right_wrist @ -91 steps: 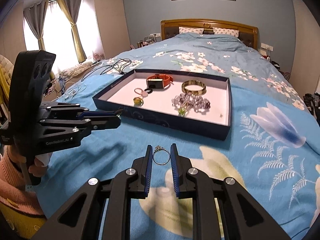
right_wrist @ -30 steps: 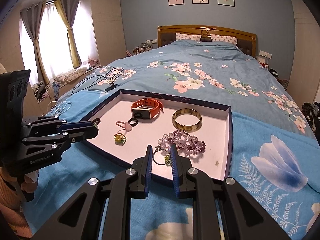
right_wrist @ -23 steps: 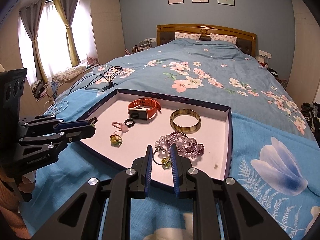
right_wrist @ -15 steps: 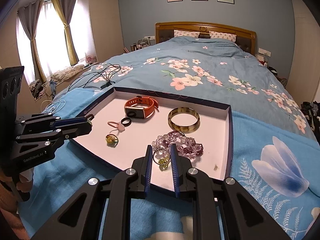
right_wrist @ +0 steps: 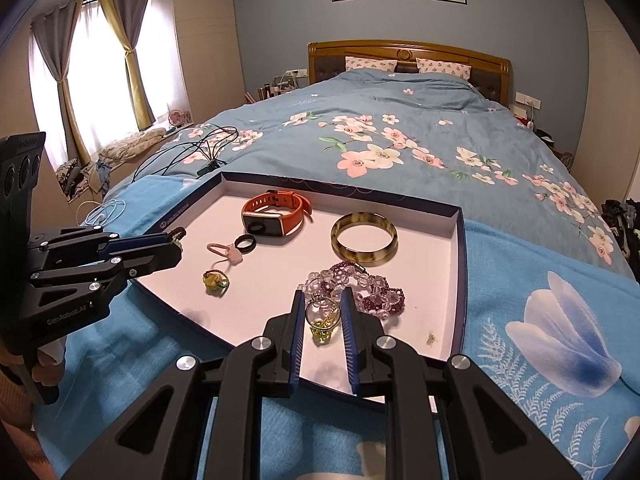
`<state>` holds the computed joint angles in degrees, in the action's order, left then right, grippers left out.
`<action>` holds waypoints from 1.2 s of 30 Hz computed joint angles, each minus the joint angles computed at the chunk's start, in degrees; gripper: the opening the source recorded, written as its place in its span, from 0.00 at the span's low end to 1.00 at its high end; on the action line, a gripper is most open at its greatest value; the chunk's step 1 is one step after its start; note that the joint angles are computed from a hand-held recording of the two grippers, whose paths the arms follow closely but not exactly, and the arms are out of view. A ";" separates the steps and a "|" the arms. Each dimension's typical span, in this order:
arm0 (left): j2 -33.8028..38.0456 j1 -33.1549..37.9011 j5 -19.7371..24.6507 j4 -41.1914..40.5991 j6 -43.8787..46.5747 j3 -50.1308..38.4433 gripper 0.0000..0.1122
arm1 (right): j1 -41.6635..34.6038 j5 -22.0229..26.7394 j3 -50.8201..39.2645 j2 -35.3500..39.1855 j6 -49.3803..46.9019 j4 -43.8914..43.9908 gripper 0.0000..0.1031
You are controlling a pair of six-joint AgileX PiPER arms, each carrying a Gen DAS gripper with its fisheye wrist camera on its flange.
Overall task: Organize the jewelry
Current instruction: 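Carry the green ring and silver ring over the tray with both tools, then lower both tools into the tray and open them to release the rings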
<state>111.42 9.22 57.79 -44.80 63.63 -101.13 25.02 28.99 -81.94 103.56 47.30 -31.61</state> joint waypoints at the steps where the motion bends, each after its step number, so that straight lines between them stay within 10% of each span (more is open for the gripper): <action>1: 0.19 0.01 -0.01 0.05 -0.03 -0.18 0.14 | -0.03 -0.02 -0.01 0.02 0.00 0.03 0.16; 36: 2.55 -0.12 -0.22 1.60 -1.39 -2.91 0.14 | -0.84 -0.06 -0.60 1.00 -1.91 1.66 0.16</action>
